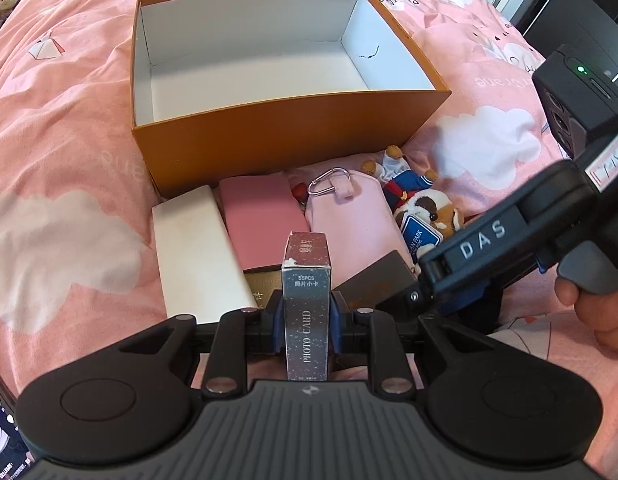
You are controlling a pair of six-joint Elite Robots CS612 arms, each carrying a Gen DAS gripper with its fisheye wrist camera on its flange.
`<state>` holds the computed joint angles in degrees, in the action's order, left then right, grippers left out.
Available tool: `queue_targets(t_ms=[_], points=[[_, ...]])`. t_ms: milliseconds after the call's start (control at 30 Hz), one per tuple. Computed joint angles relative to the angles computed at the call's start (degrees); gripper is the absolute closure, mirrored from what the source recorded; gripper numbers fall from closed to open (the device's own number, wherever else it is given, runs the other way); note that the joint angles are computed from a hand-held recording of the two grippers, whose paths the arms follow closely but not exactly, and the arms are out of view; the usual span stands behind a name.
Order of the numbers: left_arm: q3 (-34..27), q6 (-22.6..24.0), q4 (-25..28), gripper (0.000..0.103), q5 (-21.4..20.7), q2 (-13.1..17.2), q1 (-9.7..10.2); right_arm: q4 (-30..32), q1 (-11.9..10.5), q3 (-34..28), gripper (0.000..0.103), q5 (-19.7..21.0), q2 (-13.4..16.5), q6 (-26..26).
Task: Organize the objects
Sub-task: 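Lift the photo card box with the left gripper while the right gripper grasps the dark grey box, then carry both boxes over the orange box and lower them inside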
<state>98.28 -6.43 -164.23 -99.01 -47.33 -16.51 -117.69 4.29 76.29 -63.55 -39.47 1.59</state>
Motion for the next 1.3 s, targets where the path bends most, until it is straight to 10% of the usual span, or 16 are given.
queue_targets(t_ms=[467,767,967,1300], points=[[-1.1,-1.1,-3.4,0.078,0.1,-0.9,1.4,-11.7,-0.4,3.6,0.065,1.7,-4.0,-10.0],[-6.0,-2.6,-6.0,0.078,0.4,0.3,3.36,-23.3,-1.1,1.9,0.067,6.5,-3.5,-5.9],[-13.3,-3.5,-2.4,0.078,0.4,3.8,4.37,-32.1,-1.4,-2.2,0.067,9.7,-0.3,1.4],[-27.2,-2.3,14.4,0.078,-0.3,12.5,4.98,-36.2,0.4,-13.4,0.067,2.8,9.3,8.1]])
